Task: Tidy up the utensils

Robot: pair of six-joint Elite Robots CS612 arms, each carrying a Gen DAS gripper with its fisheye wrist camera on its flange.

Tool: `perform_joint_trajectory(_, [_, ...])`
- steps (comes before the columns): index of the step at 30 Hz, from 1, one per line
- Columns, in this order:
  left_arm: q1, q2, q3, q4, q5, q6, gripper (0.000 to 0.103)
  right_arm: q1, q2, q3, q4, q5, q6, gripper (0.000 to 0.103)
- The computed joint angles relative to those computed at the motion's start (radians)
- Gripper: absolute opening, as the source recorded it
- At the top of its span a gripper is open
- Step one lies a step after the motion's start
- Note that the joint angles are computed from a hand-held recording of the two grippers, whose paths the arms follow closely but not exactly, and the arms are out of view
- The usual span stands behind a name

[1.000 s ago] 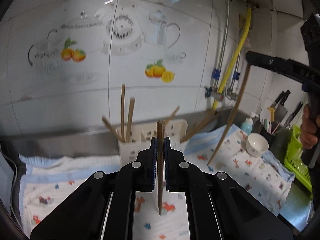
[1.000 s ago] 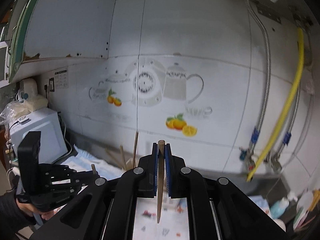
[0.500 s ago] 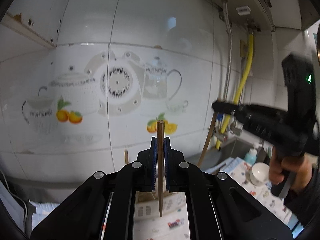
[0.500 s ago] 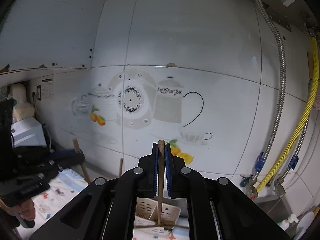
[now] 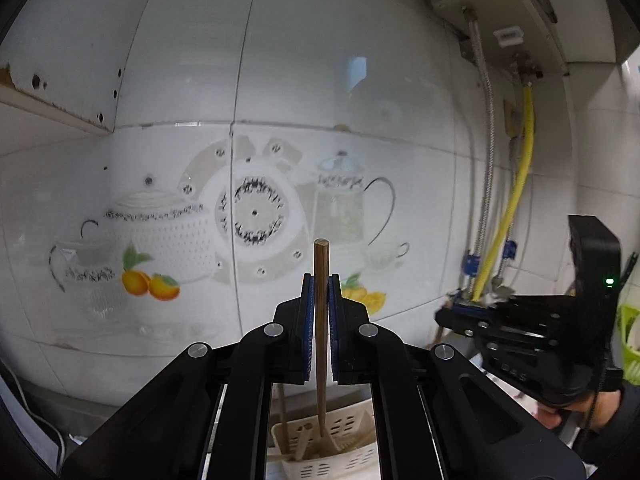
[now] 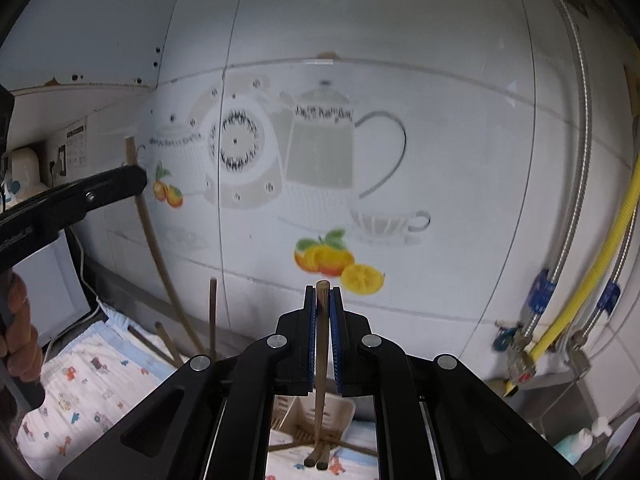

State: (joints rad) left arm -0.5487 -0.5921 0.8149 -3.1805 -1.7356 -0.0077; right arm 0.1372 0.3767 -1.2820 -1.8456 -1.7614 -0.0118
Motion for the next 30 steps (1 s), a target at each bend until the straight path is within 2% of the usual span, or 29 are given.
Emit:
perform_joint_trajectory(6, [0.0,0.023,-0.027,0.075,0.019,0.0,0.005,-0.004,0.015,-0.019,0.038,0.011,0.014,0.007])
perform_joint_trajectory(13, [0.007,0.035,-0.041,0.15,-0.013,-0.015,0.006,-0.003,0.016,-0.036,0.07,0.01,0.017,0.008])
perform_joint_trajectory(22, [0.008,-0.02,0.061,0.108,-0.026,-0.007,0.009,0.009,0.031,-0.107,0.118,0.005,0.025,0.02])
perform_joint_trajectory(24, [0.008,-0.044,0.108,0.086,-0.028,-0.008,0.015,0.015,0.04,-0.138,0.14,0.007,0.028,0.023])
perform_joint_trajectory(26, [0.008,-0.072,0.164,0.058,-0.017,-0.015,0.029,0.021,0.049,-0.167,0.159,0.01,0.036,0.03])
perform_joint_trajectory(30, [0.009,-0.122,0.267,0.02,-0.015,-0.011,0.038,0.039,0.074,-0.23,0.193,0.018,0.049,0.035])
